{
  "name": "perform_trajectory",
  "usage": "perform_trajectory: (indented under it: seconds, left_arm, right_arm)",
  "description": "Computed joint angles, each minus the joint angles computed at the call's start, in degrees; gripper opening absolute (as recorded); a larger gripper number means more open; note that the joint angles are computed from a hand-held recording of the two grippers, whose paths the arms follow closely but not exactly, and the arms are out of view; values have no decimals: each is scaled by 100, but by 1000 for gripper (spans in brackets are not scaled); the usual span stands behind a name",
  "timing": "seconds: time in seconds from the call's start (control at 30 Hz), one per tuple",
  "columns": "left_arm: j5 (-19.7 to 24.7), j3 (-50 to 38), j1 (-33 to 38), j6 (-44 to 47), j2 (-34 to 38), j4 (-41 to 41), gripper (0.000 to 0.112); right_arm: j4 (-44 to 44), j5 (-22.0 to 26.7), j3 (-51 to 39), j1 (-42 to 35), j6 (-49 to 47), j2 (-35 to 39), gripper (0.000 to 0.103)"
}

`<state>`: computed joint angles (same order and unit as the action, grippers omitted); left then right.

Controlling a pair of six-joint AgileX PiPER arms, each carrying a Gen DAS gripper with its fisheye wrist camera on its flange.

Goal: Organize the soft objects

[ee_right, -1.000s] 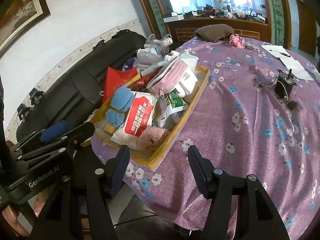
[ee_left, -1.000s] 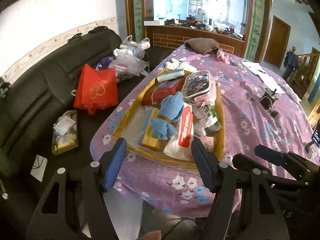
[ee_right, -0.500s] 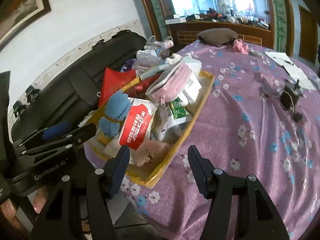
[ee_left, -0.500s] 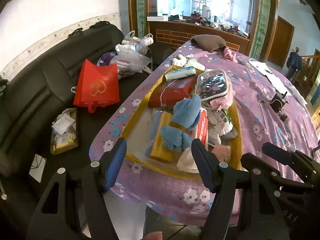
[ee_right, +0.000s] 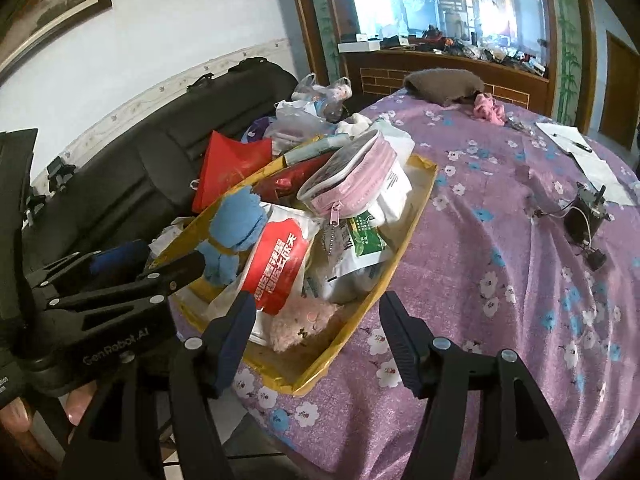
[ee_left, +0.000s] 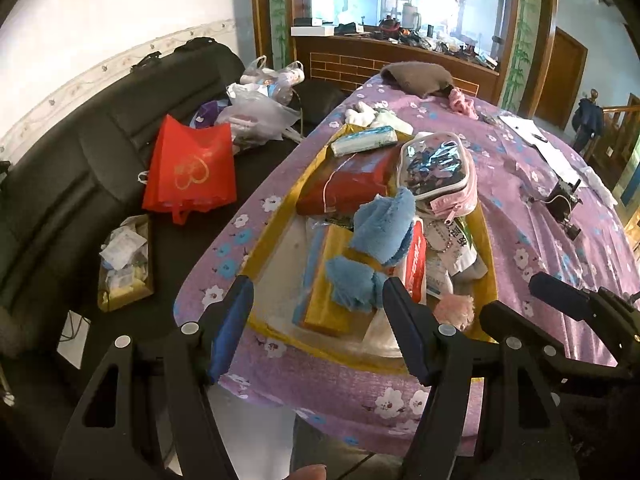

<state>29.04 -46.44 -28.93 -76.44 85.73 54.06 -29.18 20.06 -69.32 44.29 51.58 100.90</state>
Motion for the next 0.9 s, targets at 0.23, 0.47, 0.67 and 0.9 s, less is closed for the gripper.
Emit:
perform_trajectory:
  seconds: [0.23, 0.47, 0.67, 0.9]
  left_arm:
    - [-5, -1, -3, -80, 0, 71, 68]
    - [-50, -80, 31, 62, 39, -103, 68]
    - [-132, -86, 77, 306, 43, -388, 68]
    - [-76, -55, -105, -93, 57, -77, 68]
  right_arm:
    - [-127, -46, 44, -25, 157, -38, 64]
    - [-405, -32, 69, 9, 390, -55, 64]
    - [-503, -47, 101, 5, 502, -75, 64]
    - [-601, -71, 170, 21, 618, -108, 64]
